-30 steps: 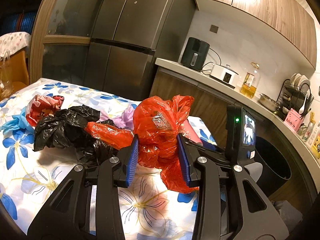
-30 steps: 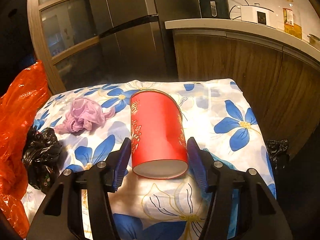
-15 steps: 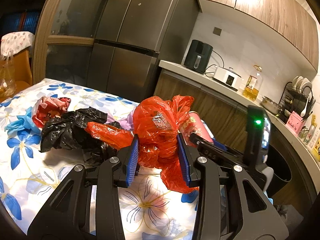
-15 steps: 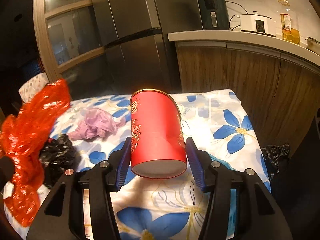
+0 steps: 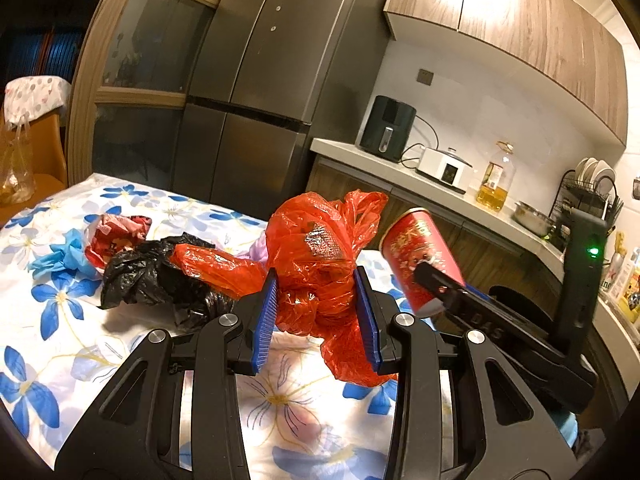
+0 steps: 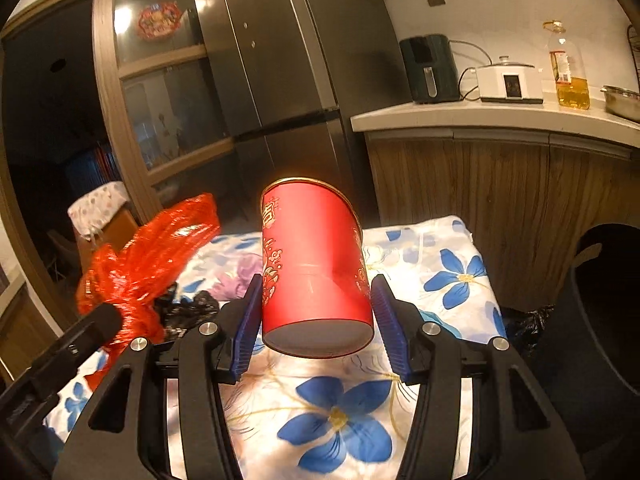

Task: Collect trash
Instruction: 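Grasp the red paper cup with the right tool while the left tool holds the red bag, then carry the red bag and red cup over the black bin with both tools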

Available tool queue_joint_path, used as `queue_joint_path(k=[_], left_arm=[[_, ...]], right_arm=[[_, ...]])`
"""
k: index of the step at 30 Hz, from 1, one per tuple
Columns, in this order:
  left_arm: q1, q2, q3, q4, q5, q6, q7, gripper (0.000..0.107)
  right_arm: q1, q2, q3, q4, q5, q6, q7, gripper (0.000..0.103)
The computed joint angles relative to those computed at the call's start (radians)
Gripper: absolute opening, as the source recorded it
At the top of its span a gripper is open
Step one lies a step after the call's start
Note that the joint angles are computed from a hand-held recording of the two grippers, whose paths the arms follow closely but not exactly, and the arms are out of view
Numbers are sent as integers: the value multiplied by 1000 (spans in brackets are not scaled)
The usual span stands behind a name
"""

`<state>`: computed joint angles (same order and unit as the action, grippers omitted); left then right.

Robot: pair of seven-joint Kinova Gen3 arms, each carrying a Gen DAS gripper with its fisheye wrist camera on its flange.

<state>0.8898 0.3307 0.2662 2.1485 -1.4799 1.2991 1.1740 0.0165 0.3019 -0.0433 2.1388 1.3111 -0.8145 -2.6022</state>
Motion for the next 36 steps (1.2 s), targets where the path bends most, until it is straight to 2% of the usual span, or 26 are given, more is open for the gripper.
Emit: queue_joint_path(k=[14,19,29,36], left_arm=[[104,15,24,-73,52,100,-74,36],[117,29,15,-119,30,95,-126,36],[97,80,-29,-246,-88,-5,-260,36],[65,133,-71,-355,-173,-130,-335,36]], right_arm=[[159,-100,86,117,76,-192,-22,53],[205,-118,114,130,83,-237,-20,53],[284,-108,151,117,57,-266,-29,53],[339,-79,167,91,5,-257,-33,53]])
